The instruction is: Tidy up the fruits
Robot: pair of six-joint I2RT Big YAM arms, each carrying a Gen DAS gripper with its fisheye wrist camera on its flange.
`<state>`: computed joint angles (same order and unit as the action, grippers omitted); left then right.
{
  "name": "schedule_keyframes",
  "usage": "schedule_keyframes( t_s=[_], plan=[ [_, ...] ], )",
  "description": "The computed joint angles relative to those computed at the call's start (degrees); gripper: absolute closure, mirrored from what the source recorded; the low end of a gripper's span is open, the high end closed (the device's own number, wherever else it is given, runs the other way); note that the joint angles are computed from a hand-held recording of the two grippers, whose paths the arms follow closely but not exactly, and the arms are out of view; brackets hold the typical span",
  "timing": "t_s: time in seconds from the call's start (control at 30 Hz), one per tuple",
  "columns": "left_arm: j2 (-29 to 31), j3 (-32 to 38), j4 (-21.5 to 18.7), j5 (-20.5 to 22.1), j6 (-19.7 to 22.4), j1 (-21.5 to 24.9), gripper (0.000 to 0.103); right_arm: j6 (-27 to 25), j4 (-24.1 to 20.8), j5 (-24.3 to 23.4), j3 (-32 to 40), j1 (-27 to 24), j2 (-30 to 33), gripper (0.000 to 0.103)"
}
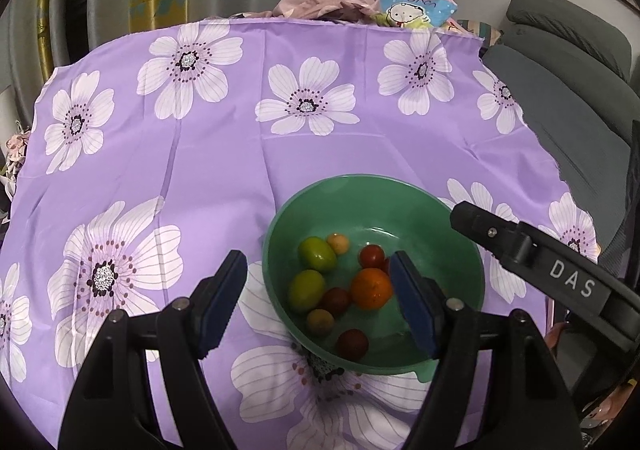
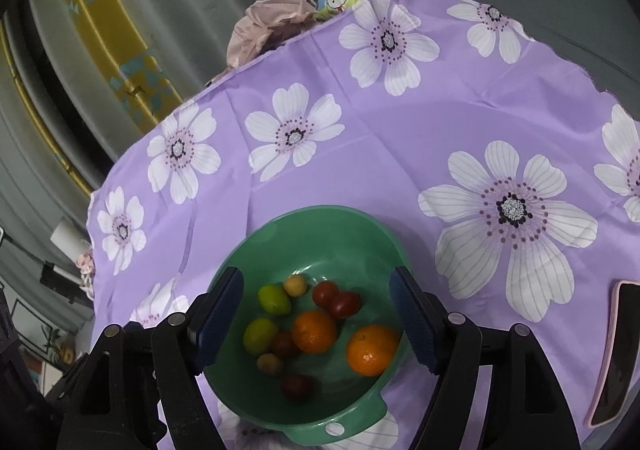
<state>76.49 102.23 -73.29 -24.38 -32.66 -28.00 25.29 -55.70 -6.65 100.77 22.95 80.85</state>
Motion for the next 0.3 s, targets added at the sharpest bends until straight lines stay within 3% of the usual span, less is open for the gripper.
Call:
schedule_keyframes(
  t_s=[0.3],
  plan=[
    [0.02, 0.03, 0.09, 0.09, 0.05, -0.05, 0.029, -0.06, -0.35, 0.54, 0.12, 0.27, 0.22, 0.028]
  ],
)
